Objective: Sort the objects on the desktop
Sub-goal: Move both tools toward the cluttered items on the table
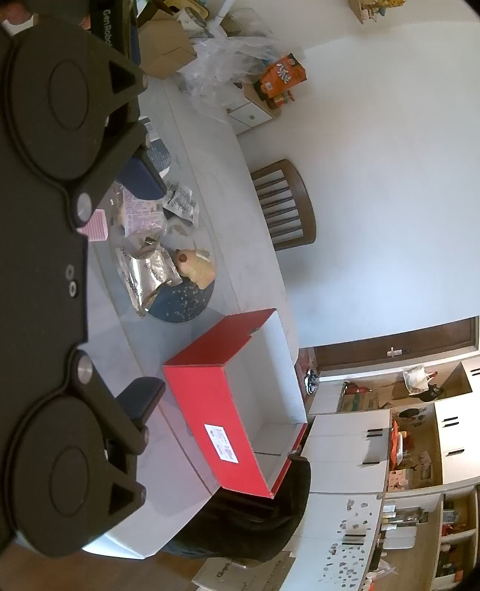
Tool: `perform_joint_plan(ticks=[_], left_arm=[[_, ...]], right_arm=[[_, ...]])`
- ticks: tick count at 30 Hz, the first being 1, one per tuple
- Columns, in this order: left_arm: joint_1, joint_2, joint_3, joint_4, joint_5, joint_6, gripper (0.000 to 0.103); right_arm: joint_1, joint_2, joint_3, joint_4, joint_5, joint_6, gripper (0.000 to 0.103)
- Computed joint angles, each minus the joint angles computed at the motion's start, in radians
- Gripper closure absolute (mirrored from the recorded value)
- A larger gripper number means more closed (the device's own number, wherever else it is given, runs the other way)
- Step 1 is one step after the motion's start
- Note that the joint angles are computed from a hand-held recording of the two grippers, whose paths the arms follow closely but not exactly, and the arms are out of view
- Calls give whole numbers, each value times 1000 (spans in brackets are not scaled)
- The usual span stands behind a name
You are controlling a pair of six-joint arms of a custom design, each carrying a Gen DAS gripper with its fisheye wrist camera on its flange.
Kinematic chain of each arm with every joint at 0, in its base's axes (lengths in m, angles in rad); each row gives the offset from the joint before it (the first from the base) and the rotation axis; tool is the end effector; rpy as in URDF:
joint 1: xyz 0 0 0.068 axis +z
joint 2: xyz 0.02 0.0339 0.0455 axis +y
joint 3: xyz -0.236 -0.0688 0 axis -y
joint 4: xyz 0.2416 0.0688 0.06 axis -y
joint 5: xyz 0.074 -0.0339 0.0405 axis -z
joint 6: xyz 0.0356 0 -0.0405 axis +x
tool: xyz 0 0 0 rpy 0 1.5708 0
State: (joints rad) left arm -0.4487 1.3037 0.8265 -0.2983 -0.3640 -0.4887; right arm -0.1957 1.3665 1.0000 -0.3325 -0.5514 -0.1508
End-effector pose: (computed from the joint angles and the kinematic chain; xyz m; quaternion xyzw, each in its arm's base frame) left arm 0.2546 -0.1085 0.2084 -0.0882 0.9052 -0.0232 0.4152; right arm 0.2970 -0.0399 0.2469 -0.0953 0.8746 0.1730 0.4427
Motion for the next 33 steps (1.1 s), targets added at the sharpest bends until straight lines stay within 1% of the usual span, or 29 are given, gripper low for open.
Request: perform_joint_plan(ticks=[13, 27, 33], left_arm=[[-8, 9, -3, 8, -11, -7, 0], [14, 13, 3, 15, 22, 27, 0], [12, 25, 11, 18, 2, 37, 0]], right_arm=[[8, -1, -2, 1, 3, -3, 1], [16, 12, 4, 4, 7, -4, 1], [25, 32, 20, 0, 7, -12, 1]])
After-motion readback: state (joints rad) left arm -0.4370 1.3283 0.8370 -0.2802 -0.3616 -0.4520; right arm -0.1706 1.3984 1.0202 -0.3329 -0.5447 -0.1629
